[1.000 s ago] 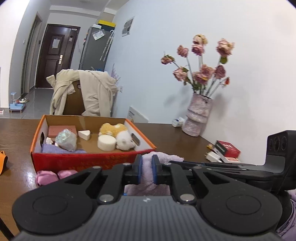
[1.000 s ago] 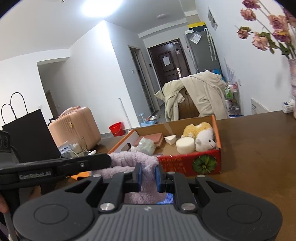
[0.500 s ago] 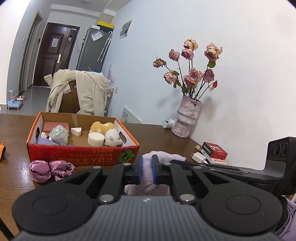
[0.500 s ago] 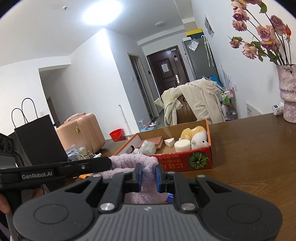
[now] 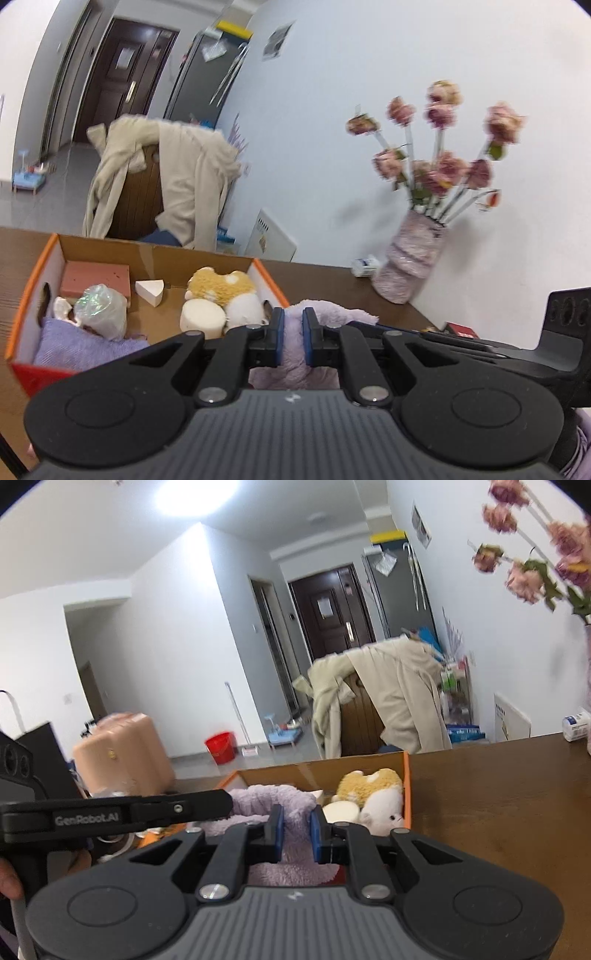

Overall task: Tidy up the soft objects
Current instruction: 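Carry the lavender headband with both grippers over the box, then open both grippers to drop the headband into the box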

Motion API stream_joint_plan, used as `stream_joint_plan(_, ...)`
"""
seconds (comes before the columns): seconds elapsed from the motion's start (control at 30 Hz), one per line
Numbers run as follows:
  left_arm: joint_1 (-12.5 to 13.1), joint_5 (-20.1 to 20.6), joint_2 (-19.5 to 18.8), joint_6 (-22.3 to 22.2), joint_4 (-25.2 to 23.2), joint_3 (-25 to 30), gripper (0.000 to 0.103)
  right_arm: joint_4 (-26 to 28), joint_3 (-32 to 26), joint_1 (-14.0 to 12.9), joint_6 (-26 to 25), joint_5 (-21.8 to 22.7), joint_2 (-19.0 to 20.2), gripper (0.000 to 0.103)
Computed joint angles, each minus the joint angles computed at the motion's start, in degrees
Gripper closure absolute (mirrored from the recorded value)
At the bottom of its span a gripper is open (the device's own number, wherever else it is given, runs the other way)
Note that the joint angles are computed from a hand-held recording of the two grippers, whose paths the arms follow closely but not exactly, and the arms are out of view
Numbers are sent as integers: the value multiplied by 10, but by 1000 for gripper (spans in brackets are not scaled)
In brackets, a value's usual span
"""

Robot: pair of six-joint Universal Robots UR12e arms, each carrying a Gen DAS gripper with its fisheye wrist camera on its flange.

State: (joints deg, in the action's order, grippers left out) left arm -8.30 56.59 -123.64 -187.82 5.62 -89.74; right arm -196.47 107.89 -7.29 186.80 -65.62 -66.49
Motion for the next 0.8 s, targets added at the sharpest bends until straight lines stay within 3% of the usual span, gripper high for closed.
stream_joint_plan(0.2, -5, 9, -60, 0, -66, 81, 92, 59, -68, 7, -17, -34, 54, 89)
stream_joint_plan(0.43, -12, 28, -94, -4, -133, 118, 91, 92, -93, 18, -37, -98, 83, 84)
stream_joint_plan(0.6, -15, 49, -91, 3, -141, 113, 90, 79, -80, 22, -47, -124, 77, 76)
stream_joint_plan(0.7, -11, 51, -74, 6, -121, 94, 89, 55, -68, 20, -45, -127, 65, 68)
stream_joint_plan(0.8, -8, 59, -46, 27, -93, 63, 82, 28, -48, 20, -49, -130, 45, 67)
